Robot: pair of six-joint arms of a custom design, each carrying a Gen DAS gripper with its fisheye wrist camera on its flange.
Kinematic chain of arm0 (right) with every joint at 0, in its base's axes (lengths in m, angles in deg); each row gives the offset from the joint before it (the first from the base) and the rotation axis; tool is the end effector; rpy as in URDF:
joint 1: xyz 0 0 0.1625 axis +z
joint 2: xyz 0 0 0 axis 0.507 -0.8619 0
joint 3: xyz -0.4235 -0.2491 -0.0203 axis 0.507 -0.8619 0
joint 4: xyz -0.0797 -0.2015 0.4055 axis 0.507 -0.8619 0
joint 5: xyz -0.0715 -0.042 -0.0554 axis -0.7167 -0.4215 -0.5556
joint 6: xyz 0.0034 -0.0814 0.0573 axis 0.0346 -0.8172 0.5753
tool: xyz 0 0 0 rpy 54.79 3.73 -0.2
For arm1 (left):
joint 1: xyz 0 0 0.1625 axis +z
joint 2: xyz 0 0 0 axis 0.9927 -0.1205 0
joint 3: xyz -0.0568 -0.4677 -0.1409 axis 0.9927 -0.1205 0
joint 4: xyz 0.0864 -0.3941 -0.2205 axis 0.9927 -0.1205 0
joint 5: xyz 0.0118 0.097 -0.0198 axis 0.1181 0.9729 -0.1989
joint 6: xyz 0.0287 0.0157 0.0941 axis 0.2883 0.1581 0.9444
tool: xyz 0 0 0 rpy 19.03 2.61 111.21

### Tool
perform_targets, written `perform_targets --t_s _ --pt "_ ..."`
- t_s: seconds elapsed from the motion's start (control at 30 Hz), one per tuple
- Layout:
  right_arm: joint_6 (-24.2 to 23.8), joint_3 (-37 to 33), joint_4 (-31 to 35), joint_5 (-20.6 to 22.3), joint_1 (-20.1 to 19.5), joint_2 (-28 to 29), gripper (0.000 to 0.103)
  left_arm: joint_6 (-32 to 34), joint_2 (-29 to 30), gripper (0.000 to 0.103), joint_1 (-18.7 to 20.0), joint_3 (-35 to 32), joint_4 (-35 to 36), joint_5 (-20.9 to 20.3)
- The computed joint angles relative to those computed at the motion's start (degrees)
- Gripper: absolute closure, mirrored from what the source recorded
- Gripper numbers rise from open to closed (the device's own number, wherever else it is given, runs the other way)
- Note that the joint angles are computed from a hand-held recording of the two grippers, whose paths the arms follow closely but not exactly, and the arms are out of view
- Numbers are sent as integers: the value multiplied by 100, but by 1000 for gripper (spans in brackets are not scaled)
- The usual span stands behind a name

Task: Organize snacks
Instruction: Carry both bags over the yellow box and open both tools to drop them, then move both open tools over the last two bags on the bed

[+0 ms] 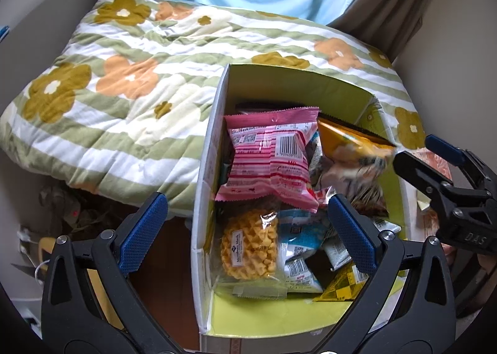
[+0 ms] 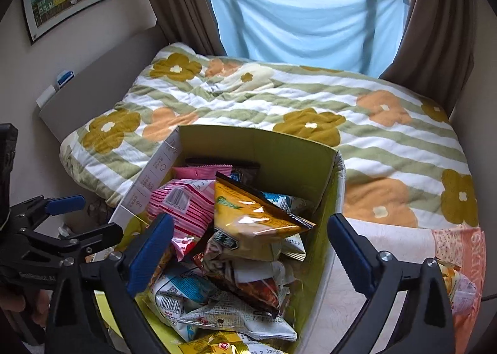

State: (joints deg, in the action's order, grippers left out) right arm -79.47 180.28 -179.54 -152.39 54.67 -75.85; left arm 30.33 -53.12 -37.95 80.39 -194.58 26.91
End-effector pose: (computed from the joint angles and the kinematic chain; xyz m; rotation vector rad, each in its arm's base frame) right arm 0.0479 -0.6335 0.3625 0.5381 -2.4402 0.7344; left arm -0.3737 -0.6594 0.0086 0.3228 2.4630 -0.5677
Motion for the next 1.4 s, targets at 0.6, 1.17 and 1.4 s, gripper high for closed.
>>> perform_targets --t_s 0.6,1.17,1.4 --pt "409 657 -605 -209 79 -727 5 576 -90 1 -221 258 -713 -377" --pt "305 667 -504 281 -1316 -1988 1 797 1487 1 -871 -1577 -48 -1057" --pt "-181 1 695 169 -2058 -2161 1 479 2535 1 -1100 -2882 808 -1245"
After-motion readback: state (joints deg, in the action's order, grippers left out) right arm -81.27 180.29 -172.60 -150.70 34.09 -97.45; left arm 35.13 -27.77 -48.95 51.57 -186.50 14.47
